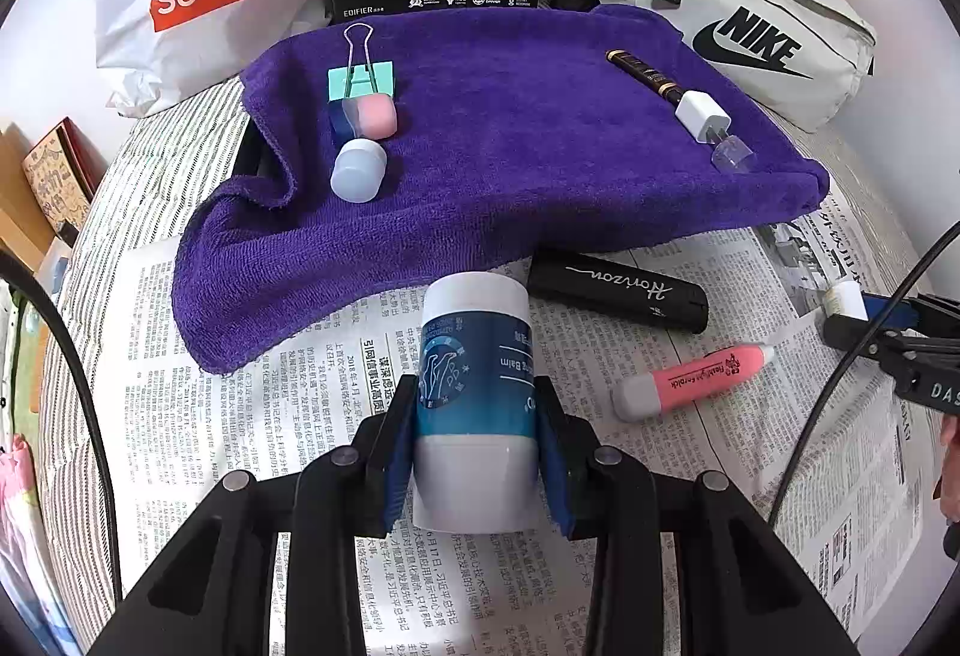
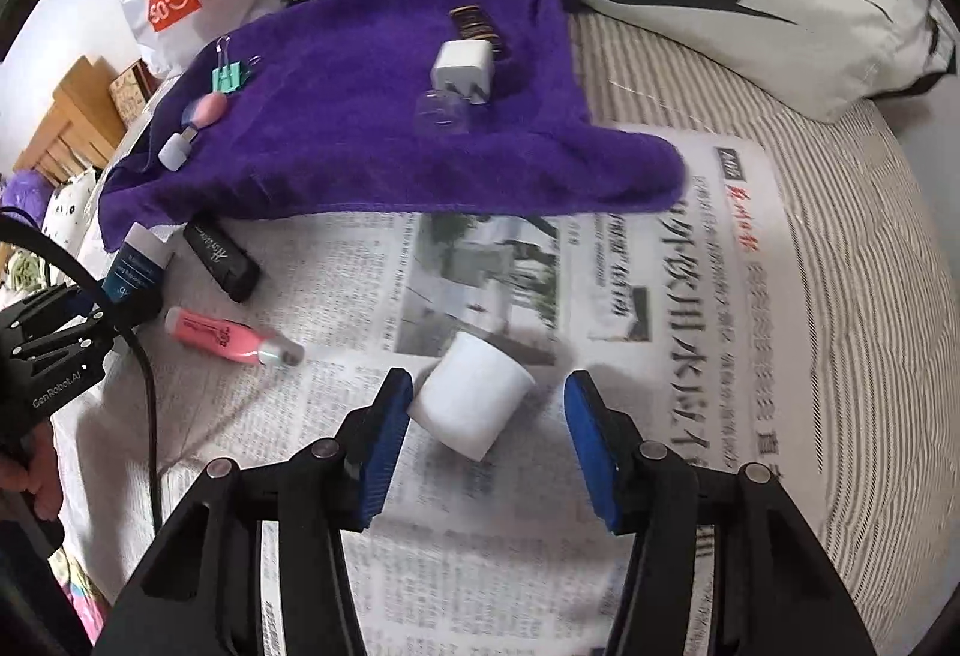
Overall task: Organize rigid objects
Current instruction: 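Hold the bottle in the left gripper while the right gripper grasps the white roll, then carry the bottle and white roll onto the towel, opening the right gripper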
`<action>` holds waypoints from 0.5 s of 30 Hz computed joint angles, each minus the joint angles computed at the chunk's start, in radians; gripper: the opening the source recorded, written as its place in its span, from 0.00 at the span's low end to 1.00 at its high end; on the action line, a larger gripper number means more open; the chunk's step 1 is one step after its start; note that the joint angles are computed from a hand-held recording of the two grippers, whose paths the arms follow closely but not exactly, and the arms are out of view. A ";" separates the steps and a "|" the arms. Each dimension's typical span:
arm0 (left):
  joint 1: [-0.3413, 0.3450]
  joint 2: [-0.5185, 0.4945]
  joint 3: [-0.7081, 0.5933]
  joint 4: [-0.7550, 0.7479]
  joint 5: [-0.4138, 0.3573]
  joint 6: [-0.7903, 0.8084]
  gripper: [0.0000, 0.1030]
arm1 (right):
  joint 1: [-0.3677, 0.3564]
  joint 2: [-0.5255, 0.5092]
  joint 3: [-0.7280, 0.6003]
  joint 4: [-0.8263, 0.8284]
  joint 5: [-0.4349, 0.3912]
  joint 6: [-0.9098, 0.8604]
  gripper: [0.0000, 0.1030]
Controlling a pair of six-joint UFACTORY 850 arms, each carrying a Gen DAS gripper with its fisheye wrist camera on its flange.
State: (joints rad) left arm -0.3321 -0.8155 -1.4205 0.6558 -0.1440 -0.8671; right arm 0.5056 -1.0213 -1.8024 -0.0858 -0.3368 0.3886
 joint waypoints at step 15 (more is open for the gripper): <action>-0.003 -0.004 -0.007 0.011 -0.012 -0.011 0.34 | -0.020 0.024 0.043 0.046 0.023 -0.069 0.30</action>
State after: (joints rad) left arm -0.3349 -0.8193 -1.4275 0.6665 -0.1559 -0.8779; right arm 0.4859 -0.9970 -1.7595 -0.0402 -0.3141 0.3201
